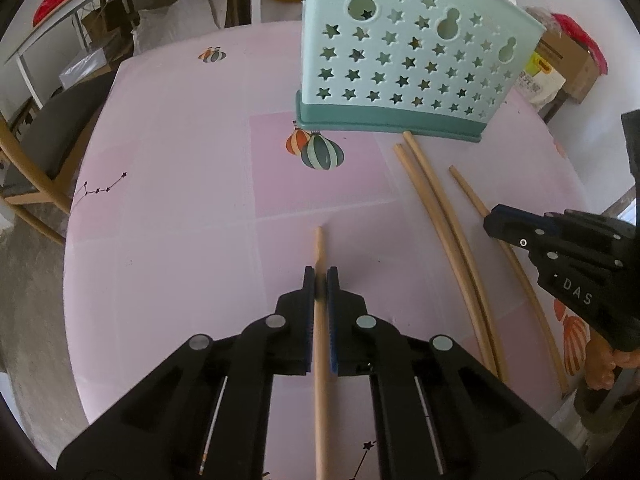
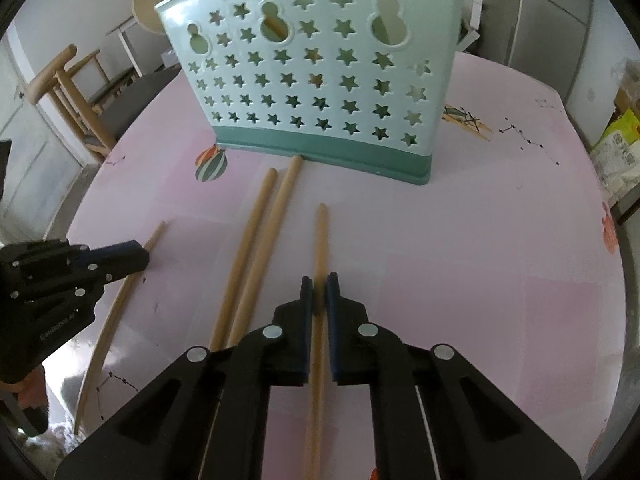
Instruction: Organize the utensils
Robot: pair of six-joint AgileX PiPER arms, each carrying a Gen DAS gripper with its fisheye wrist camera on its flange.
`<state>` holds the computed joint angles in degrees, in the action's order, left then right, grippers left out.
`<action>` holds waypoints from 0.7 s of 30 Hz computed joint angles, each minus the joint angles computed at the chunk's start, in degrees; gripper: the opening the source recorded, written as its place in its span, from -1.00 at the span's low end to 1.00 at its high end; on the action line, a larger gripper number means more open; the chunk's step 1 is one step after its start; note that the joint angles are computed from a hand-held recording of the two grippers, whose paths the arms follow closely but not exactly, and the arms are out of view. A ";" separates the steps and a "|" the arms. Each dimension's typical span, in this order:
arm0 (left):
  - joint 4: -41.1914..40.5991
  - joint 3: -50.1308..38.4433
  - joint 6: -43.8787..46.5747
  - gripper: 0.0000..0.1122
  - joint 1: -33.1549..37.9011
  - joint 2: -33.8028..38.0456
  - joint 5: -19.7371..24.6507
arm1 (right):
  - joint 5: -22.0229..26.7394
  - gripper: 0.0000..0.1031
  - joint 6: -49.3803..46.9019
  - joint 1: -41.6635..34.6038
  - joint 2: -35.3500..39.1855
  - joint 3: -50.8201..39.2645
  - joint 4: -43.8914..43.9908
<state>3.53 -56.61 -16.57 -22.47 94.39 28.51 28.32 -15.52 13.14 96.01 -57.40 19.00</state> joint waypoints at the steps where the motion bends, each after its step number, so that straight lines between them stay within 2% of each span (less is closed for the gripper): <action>1: 0.20 0.18 -0.21 -0.92 -0.01 -0.04 -0.27 | -0.10 -0.87 -0.37 -0.21 -0.10 0.16 0.48; 4: 0.00 0.75 -0.31 -0.92 0.22 -0.24 -1.19 | 0.16 -0.87 -4.49 -1.83 -0.64 0.75 5.86; 11: -13.86 5.36 11.64 -0.92 5.61 -6.53 -5.12 | 1.48 -0.87 -13.52 -6.10 -6.86 2.58 16.87; 18: -32.36 7.57 28.78 -0.93 12.87 -17.24 -4.58 | 3.54 -0.87 -16.87 -8.67 -12.41 3.28 21.27; 21: -37.16 6.10 33.26 -0.93 14.48 -20.80 -3.82 | 3.46 -0.87 -16.83 -8.71 -13.63 3.65 21.72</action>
<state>-33.63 -50.51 16.69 -7.99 73.59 24.69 31.77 -32.36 4.43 82.38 -53.75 40.72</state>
